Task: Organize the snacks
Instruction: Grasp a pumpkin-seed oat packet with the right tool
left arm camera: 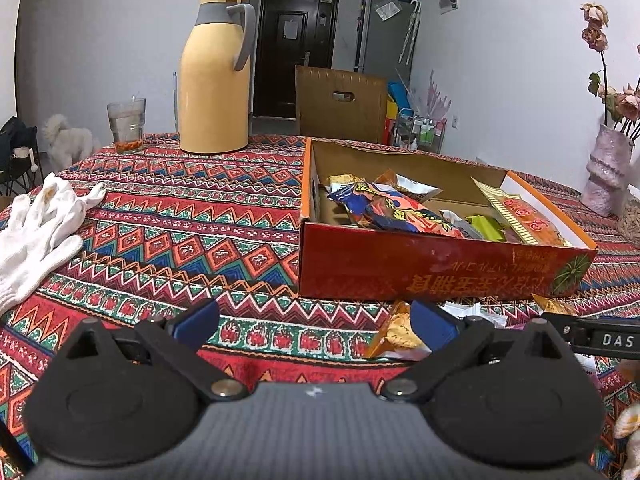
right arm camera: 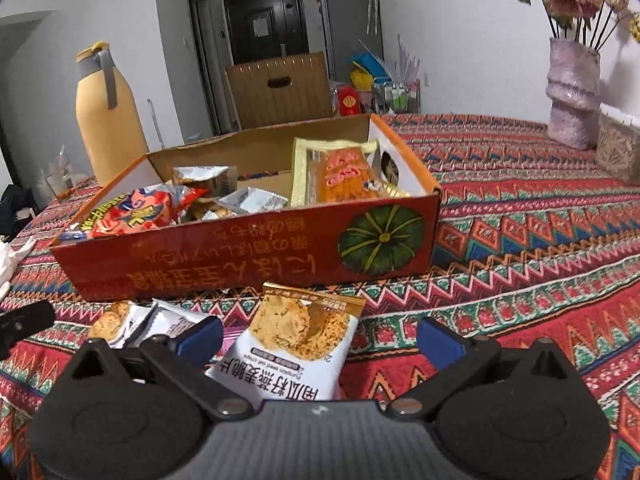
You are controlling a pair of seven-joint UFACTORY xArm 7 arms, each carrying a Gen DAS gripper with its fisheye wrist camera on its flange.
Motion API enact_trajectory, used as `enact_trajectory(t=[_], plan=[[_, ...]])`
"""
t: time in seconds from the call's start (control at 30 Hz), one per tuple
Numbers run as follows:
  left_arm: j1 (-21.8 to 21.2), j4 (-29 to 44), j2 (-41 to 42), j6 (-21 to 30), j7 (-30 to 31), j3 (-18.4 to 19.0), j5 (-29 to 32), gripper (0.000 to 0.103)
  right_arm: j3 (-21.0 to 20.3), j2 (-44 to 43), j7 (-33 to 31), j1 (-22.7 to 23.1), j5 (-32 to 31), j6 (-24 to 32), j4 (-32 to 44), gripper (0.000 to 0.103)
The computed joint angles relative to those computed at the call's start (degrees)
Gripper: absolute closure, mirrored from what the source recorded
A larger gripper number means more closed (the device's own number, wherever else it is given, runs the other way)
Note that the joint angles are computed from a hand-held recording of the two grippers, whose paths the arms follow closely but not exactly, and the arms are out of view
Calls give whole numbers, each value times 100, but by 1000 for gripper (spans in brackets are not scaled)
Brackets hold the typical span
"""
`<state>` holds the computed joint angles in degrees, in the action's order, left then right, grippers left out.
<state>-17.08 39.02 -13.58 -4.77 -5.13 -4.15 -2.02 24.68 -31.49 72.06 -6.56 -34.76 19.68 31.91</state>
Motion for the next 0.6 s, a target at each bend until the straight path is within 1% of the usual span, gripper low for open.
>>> enact_trajectory(t=[0.03,0.1,0.13,0.2,0.23,0.27,0.3,0.4,0.6], plan=[[-13,-2,-2,-1,-1,10,-5,0,-69,5,18,30,47,-117,-60,6],[-31,-6,-6,-4,3,28,-11,0,-116,-30,71,2,108,-334,-177,22],[-22,-8,-5,-5,2,20,-7,0,-112,-49,73,-19,137,-406,-216,26],[-8,-7,-6,5,-1,10,0,0,-90,-112,29,-54,185,-559,-289,36],[10,-4,-5,12,-11,-7,5,0,-74,-158,-20,-67,205,-635,-330,40],[41,-1,-4,22,-24,-35,15,0,-7,-220,-28,-124,216,-692,-366,47],[63,1,-4,26,-37,-55,22,0,103,-301,-1,-219,218,-710,-399,51],[62,7,-6,48,-45,-54,28,0,279,-526,17,-375,302,-757,-518,55],[92,25,0,91,-70,-83,47,0,482,-1038,-58,-569,525,-831,-766,57]])
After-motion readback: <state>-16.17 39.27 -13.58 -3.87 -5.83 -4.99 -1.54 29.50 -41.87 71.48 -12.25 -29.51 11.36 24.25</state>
